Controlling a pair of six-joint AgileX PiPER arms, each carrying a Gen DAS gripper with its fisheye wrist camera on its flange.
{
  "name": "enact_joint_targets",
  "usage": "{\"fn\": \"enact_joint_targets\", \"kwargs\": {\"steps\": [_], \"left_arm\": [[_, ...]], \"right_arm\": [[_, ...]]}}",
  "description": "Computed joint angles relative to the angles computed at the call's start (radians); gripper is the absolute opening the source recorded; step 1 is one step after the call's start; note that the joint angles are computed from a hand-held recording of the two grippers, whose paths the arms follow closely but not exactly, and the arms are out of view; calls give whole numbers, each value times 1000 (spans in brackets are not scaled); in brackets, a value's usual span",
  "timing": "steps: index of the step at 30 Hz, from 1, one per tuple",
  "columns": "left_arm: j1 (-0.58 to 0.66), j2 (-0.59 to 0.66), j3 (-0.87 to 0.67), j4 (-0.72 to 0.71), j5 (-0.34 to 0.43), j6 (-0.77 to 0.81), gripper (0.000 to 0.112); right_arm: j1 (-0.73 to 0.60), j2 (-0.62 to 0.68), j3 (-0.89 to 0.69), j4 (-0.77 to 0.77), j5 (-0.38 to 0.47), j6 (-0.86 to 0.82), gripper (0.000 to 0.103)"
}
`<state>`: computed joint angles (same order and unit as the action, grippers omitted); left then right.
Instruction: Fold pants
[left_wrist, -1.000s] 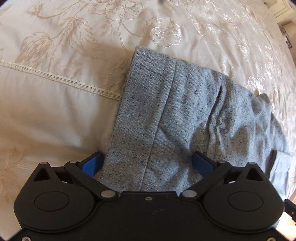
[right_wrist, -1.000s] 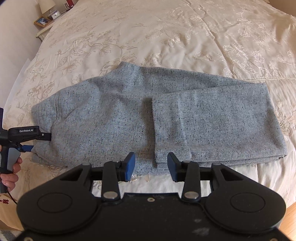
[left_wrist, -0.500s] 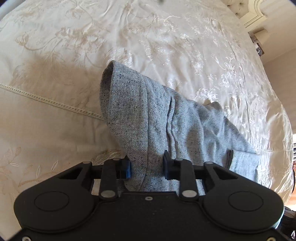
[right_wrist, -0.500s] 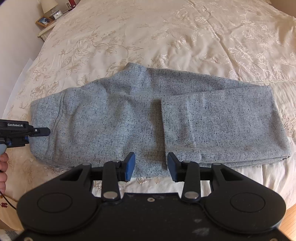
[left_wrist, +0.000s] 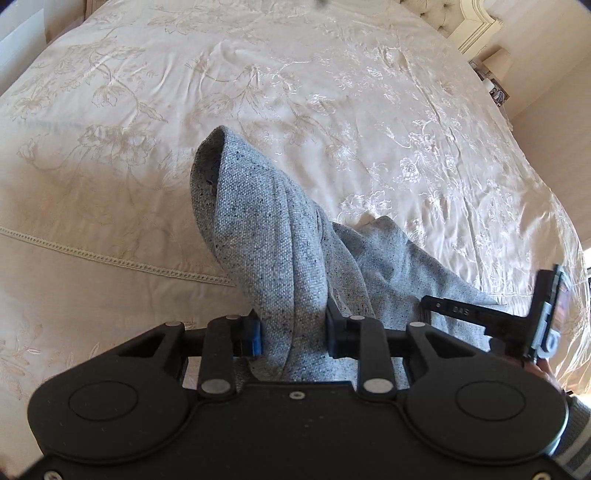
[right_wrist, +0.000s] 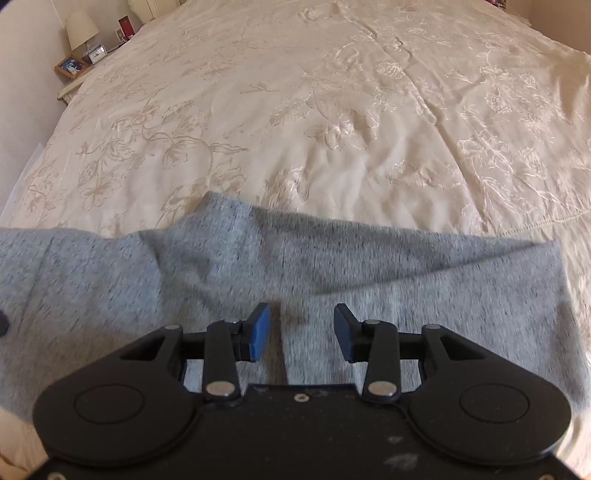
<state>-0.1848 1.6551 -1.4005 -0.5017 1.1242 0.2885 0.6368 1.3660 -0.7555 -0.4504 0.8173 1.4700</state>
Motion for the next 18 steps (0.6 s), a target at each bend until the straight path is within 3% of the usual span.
{"fn": "enact_joint_targets", "kwargs": {"steps": [4,6,10,13,16,18], "left_arm": [[-50,-23,-19,59,-3,-56,38],[-84,-40,-28,88,-4,-97,38],[-196,-79,-60,174,-6,-212,38],[-327,-93,-109,276,-4,-334,38],[-476,-78,-186,377,15,-463,37],[-592,-47,-261,441,32,-546,36]], "right_arm": [[-188,175,5,83,-168,-223,43],[-221,174,8,117,-190,-302,43],[-158,-28,85,81,-152,-241,41],[-93,-186,196,143,-138,-192,41],[-102,-198,323,331,-233,-388,41],[-130,-268,382,365,-285,-525,40]]}}
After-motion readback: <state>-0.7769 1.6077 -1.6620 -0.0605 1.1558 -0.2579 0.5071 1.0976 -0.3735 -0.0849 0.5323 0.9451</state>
